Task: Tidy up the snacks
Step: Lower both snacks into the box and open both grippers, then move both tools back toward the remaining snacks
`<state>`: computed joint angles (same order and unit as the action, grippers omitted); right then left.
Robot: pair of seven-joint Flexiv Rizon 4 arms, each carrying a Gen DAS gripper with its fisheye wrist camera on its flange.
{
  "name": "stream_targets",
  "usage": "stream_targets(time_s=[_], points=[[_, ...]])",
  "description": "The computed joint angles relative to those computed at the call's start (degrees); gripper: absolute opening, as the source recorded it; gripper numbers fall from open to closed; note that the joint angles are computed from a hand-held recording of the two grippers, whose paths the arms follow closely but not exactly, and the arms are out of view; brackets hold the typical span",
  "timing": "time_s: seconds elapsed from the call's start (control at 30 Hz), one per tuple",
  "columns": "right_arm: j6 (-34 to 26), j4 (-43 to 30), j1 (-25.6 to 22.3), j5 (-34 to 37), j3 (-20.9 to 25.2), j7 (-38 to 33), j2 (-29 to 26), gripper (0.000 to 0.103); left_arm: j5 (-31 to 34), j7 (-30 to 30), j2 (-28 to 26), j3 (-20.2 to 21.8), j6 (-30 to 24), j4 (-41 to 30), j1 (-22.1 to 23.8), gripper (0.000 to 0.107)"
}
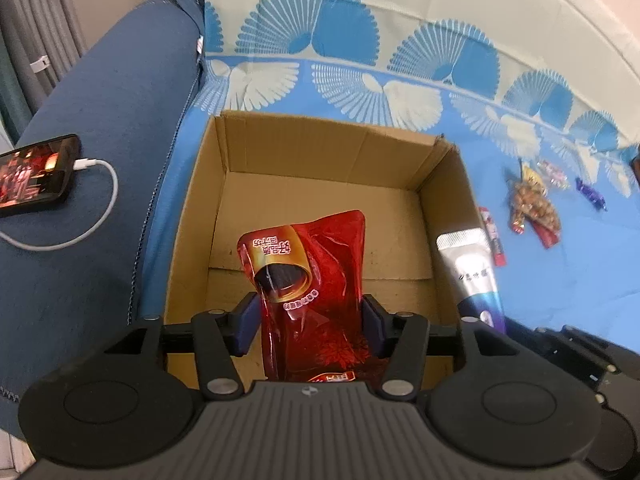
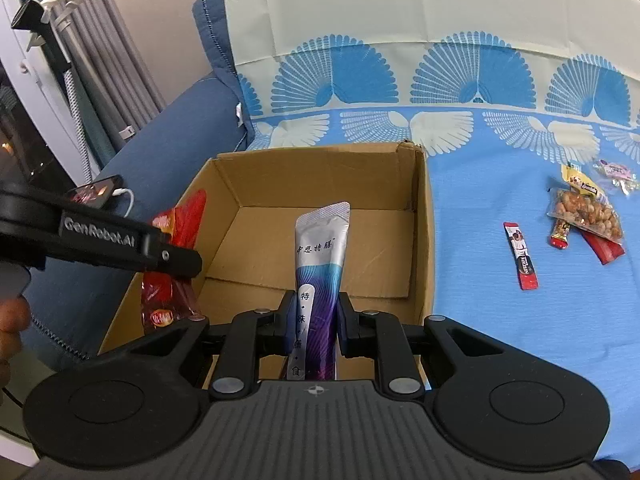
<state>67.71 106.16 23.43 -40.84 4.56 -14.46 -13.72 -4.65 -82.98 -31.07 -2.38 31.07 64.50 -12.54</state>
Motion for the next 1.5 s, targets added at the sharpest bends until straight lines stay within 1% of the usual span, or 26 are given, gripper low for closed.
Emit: stream_targets(time_s=[0.07,0.1,0.13,0.17,0.2,0.23,0.27,0.3,0.33,0.4,0.47,0.6,0.7,0.83,0.9,1.1,1.17,1.37,1.4,1.5], points=[[0.1,-0.5,-0.1,0.1,-0.3,0.3,-0.6,0.025,0.9,-0.5,-1.5,0.4,-2.5,-2.5,-0.4,0.075],[-0.2,-0.6,0.0,-0.1,-0.5,0.6,-0.7,0.026,1.5,-1.3,-2.4,0.8,-4.2,-4.2,-0.6,0.091],[-0.8,-0.9,0.0,-0.2,-0.7,0.9,-0.8,0.032,1.5,-1.6,-2.8,0.8,-4.6,-4.9,-0.6,0.098],[-1.4,-1.2,0.0,0.2,-0.6,0.8,-0.8,0.038,1.4,-1.7,-2.8,0.8,-3.8,-4.6,-0.4,0.099],[-1.8,-1.1,0.1,-0.2,-0.8,1.7,-0.6,0.046,1.7,-1.6,-2.6,0.8,-3.0,-4.4,-0.4,0.101],[-1.9,-0.8,0.1,-0.9,-1.0,2.6,-0.3,0.051,2.1,-1.4,-2.6,1.0,-3.0,-4.6,-0.5,0.103],[-2.1,-0.5,0.0,-1.1,-0.9,2.9,0.1,0.054,2.4,-1.1,-2.5,1.1,-3.2,-4.7,-0.5,0.103],[-2.4,-0.2,-0.2,-0.9,-0.6,2.9,0.5,0.059,2.6,-0.9,-2.3,1.1,-3.6,-4.8,-0.5,0.103],[-2.9,0.1,-0.3,-0.6,-0.2,2.9,1.0,0.062,2.4,-0.6,-2.0,1.0,-4.1,-4.7,-0.3,0.103],[-3.5,1.0,-0.6,0.4,0.8,2.7,2.3,0.063,2.0,-0.3,-1.1,0.9,-5.8,-4.8,0.0,0.103],[-4.8,1.9,-0.8,1.4,1.9,2.0,4.0,0.064,3.1,-1.2,0.3,1.5,-7.8,-5.0,-0.6,0.103],[-6.9,4.4,-1.1,1.3,3.7,3.0,8.1,0.065,4.4,-0.7,4.9,1.4,-9.6,-4.3,-0.9,0.103],[-8.1,6.3,-1.6,-0.7,5.0,5.9,11.3,0.065,2.3,-0.9,8.3,0.6,-10.3,-3.7,0.0,0.103],[-10.1,8.1,-2.9,-4.3,6.7,9.2,15.1,0.065,1.4,-0.9,13.1,0.1,-9.2,-2.9,0.5,0.103],[-11.2,8.8,-3.6,-6.2,7.6,10.6,16.8,0.065,1.5,-1.2,14.6,-0.3,-9.4,-3.7,0.2,0.103],[-13.8,11.3,-6.0,-10.6,10.0,13.9,21.9,0.066,4.3,-1.3,21.0,-0.7,-5.5,-2.1,-0.8,0.103],[-14.3,12.0,-6.6,-11.5,10.7,14.4,23.3,0.066,4.5,-1.3,23.0,-1.1,-3.1,-1.1,-1.1,0.103],[-15.8,14.0,-8.3,-13.0,12.3,16.4,26.4,0.067,2.1,0.5,28.2,-2.3,3.5,2.9,-1.3,0.103],[-16.0,14.2,-8.6,-13.3,12.5,16.9,26.8,0.067,2.0,0.6,28.6,-2.6,4.0,3.2,-1.4,0.103],[-15.7,15.1,-9.4,-14.7,13.1,18.1,28.3,0.067,0.9,0.8,29.1,-3.4,2.8,2.7,-1.7,0.103]])
